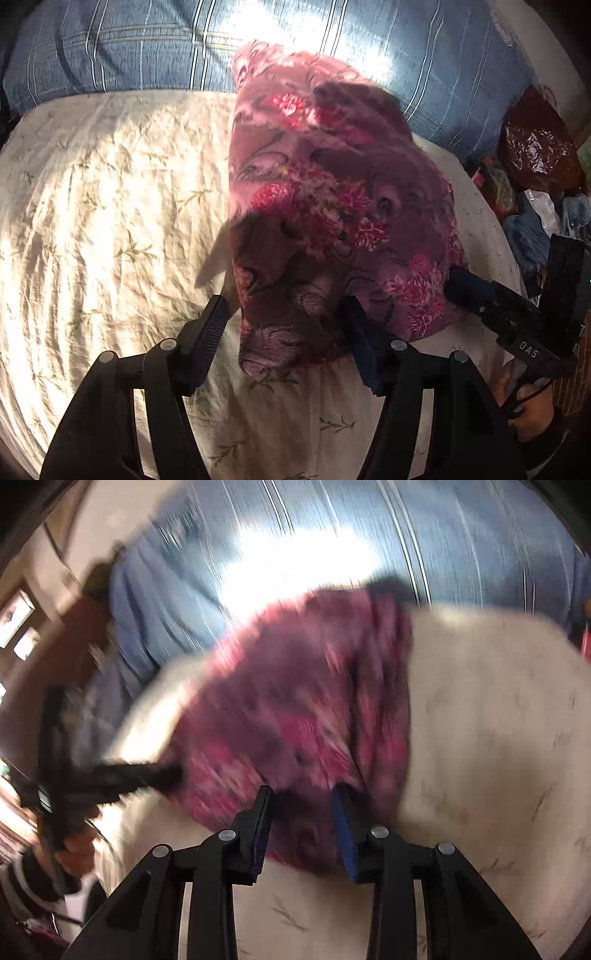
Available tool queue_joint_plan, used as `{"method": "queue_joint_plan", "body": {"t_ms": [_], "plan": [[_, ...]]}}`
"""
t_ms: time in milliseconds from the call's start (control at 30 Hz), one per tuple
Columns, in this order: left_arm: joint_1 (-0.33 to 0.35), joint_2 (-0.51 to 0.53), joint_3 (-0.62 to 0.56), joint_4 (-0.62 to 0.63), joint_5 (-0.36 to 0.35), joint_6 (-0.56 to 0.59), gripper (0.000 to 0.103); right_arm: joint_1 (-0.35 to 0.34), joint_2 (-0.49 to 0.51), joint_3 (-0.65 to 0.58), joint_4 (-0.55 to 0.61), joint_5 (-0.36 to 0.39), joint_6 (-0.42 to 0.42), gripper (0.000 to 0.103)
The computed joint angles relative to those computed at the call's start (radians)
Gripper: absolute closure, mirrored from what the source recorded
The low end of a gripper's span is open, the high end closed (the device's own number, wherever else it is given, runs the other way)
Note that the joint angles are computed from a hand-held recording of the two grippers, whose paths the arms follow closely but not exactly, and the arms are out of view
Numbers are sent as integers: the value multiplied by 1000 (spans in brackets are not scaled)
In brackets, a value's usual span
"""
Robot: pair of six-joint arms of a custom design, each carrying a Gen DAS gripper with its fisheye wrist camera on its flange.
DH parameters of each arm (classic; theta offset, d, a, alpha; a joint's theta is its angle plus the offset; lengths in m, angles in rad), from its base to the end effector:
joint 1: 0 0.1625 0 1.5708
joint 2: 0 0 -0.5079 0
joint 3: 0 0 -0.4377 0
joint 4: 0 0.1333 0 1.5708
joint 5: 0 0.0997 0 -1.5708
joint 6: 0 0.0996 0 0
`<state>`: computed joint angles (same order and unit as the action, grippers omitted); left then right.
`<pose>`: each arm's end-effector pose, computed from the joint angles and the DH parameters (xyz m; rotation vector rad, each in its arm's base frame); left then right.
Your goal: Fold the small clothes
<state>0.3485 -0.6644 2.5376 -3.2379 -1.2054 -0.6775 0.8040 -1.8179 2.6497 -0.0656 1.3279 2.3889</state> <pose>-0.2695 -0.2776 -0.0536 0.7913 2.6372 -0.2481 -0.0055 -0.2323 0.1926 0.1154 -2.5723 1.0094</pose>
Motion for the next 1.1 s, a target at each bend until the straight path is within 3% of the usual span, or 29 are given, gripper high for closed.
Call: {"method": "queue_joint_plan", "body": {"t_ms": [100, 133, 167, 200, 300, 433, 467, 500, 533, 633, 700, 967, 1100], "plan": [[30, -64, 1, -4, -78, 32, 40, 98, -24, -55, 91, 55, 123, 66], [32, -86, 1, -9, -74, 36, 40, 85, -59, -61, 112, 19, 130, 63], [40, -101, -5, -14, -58, 41, 40, 89, -83, -71, 115, 12, 160, 51], [51, -110, -18, -9, -41, 49, 40, 110, -96, -88, 103, 19, 212, 45], [110, -104, -89, 39, -12, 53, 40, 99, -83, -122, 71, -64, 265, 43], [166, -33, -188, 106, -3, 42, 40, 203, 59, -183, -15, 55, 302, 45], [171, -11, -206, 132, 7, 36, 40, 230, 123, -211, -18, 120, 316, 46], [177, 12, -225, 155, 12, 33, 40, 230, 153, -219, -18, 167, 310, 47], [183, 30, -235, 166, 13, 26, 38, 206, 174, -217, -29, 172, 293, 41], [165, 60, -224, 100, 45, 34, 33, 93, 151, -188, -30, 10, 293, 35], [153, 72, -221, 84, 66, 51, 29, 61, 143, -182, -18, -32, 276, 35], [143, 80, -207, 59, 104, 60, 19, 76, 148, -179, -36, -14, 256, 28], [146, 89, -208, 50, 100, 61, 19, 82, 157, -181, -43, -13, 256, 26]]}}
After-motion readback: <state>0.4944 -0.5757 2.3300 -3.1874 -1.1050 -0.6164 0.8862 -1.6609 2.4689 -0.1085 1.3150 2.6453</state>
